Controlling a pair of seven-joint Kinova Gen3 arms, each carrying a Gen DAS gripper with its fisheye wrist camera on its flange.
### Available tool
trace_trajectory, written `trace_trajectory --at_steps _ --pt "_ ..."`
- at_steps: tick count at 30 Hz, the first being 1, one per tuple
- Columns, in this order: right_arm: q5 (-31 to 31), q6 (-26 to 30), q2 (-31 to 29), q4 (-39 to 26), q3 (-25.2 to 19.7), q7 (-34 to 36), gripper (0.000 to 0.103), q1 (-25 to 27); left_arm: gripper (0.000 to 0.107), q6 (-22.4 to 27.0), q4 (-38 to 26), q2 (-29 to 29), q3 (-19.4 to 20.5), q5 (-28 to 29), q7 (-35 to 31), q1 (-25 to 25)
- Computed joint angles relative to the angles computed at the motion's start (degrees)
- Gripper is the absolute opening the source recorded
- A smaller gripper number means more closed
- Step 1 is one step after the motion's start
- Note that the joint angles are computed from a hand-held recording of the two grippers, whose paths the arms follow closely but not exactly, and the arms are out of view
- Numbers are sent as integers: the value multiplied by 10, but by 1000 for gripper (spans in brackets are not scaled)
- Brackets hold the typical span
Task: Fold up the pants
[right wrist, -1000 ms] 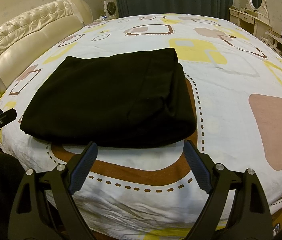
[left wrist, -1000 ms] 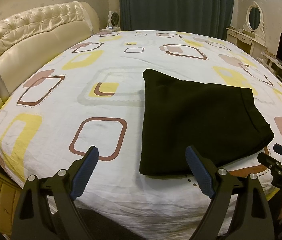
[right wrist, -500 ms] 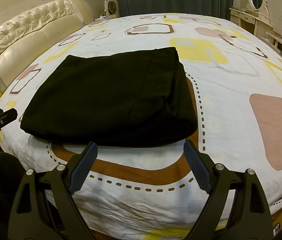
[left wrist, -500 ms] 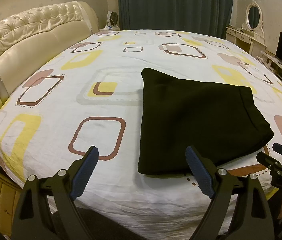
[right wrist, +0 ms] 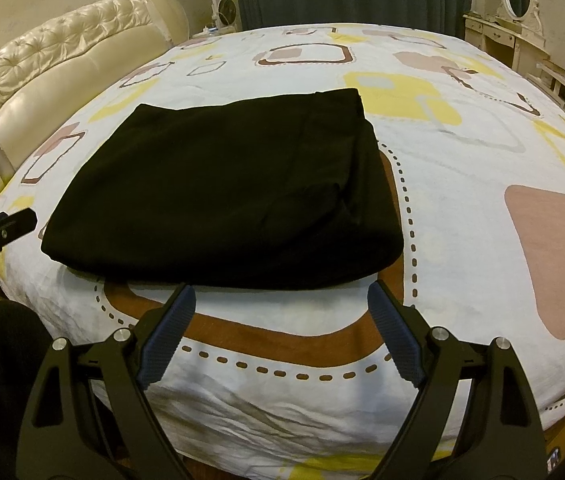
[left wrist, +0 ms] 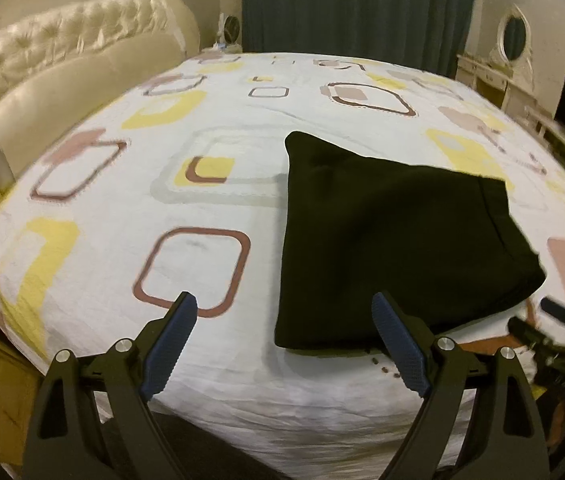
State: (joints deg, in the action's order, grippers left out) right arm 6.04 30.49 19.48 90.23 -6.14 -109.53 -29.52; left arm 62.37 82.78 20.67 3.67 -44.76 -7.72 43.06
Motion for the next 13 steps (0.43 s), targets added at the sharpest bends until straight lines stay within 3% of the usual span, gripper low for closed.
trace_trajectory --at_steps 3,7,10,13 --pt "-12 -3 0 1 -7 9 88 9 88 -41 23 -20 22 -11 1 -28" --pt "-67 6 -3 -18 -36 61 88 51 88 -13 11 -9 -21 -90 -5 11" --pt "-111 14 4 -66 -44 101 91 85 88 -53 9 -13 -21 -86 -26 -41" --pt "-101 19 37 -146 -17 114 97 87 88 -55 -27 15 -41 -65 -53 -88"
